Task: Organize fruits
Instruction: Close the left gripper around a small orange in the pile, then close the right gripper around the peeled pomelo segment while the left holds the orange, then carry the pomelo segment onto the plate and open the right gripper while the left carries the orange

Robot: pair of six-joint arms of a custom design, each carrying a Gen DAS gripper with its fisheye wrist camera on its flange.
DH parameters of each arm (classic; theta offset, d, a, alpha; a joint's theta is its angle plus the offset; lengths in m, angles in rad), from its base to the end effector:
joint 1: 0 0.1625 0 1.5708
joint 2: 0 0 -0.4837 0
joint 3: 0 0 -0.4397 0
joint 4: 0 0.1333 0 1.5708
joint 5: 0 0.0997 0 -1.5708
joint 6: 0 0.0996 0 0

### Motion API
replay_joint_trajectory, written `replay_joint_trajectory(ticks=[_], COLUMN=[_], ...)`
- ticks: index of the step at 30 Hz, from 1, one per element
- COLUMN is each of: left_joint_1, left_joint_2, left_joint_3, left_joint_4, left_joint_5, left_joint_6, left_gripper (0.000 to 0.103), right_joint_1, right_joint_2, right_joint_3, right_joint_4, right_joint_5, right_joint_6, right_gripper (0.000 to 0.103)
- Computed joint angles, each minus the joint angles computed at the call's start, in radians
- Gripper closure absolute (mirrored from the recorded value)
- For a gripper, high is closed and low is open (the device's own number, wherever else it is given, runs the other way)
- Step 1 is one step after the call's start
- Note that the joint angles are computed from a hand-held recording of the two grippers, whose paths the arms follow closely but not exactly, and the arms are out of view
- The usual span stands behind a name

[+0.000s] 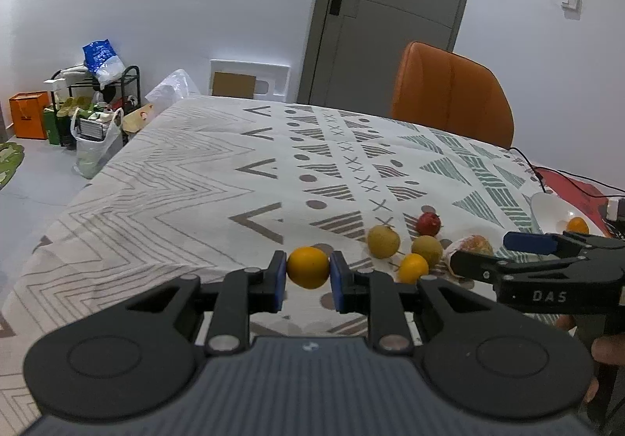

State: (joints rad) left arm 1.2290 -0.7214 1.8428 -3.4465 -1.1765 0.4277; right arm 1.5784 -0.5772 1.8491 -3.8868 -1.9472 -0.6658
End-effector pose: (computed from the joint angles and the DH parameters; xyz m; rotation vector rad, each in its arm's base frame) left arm -0.0696 -0.7074 0.0872 0.7707 2.4413 -0.9881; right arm 0.1017 -0.6643 0.0459 0.5100 -2.2023 1.0850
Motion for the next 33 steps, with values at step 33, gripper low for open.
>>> replay_joint_trajectory(ticks=[33], left_joint_1=[-0.034], left_joint_2=[-0.012], left_joint_3=[0.040], left_joint_4=[-0.027], left_joint_5=[-0.039], left_joint_6=[0.027], left_gripper=[0.081], right_joint_1=[-0.008], right_joint_2=[-0.072], right_joint_3=[0.126], right_joint_4=[-0.172], right_joint_5=[0.028], right_joint_6=[-0.007], right_gripper=[0.042])
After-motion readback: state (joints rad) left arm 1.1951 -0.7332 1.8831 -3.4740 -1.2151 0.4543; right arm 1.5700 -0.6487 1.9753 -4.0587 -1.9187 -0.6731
